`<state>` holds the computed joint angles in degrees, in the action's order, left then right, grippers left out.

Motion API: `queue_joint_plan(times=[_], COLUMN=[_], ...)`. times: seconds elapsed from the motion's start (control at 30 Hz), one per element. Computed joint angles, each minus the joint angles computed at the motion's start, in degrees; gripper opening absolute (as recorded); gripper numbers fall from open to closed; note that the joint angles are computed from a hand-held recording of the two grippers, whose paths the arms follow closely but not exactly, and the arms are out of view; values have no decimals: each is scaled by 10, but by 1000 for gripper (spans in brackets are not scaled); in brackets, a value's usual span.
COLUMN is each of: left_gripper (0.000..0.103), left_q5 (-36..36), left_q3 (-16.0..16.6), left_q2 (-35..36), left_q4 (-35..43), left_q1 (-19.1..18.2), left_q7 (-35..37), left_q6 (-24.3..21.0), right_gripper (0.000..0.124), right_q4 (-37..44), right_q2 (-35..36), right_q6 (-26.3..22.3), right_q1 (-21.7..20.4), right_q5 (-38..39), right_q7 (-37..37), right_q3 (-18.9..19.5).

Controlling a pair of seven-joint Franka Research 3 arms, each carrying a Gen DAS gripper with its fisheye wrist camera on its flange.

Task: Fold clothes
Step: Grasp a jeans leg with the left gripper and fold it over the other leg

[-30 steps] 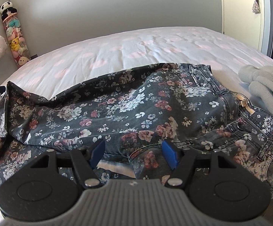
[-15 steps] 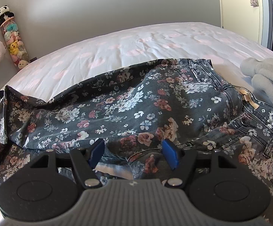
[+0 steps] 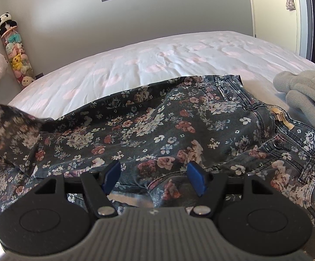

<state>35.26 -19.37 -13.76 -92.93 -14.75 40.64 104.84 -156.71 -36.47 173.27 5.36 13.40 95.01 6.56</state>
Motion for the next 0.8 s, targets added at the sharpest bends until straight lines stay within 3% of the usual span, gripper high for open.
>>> queue_joint_plan(times=[0.23, 0.43, 0.73, 0.8], left_gripper=[6, 6, 9, 15], left_q5=[-2, -20, -21, -13], left_q3=[33, 57, 63, 56], left_q2=[44, 48, 21, 2], left_q4=[23, -42, -129, -142], left_q1=[28, 45, 58, 55], left_q7=[11, -3, -49, -52], left_q6=[-33, -30, 23, 34], right_gripper=[70, 70, 72, 72], right_q4=[2, 9, 18, 15], right_q2=[10, 22, 38, 35], right_q6=[8, 6, -1, 2], right_q1=[14, 16, 18, 20], right_q5=[6, 8, 9, 12], right_q7=[-10, -20, -37, -36], right_q3=[-12, -15, -18, -19])
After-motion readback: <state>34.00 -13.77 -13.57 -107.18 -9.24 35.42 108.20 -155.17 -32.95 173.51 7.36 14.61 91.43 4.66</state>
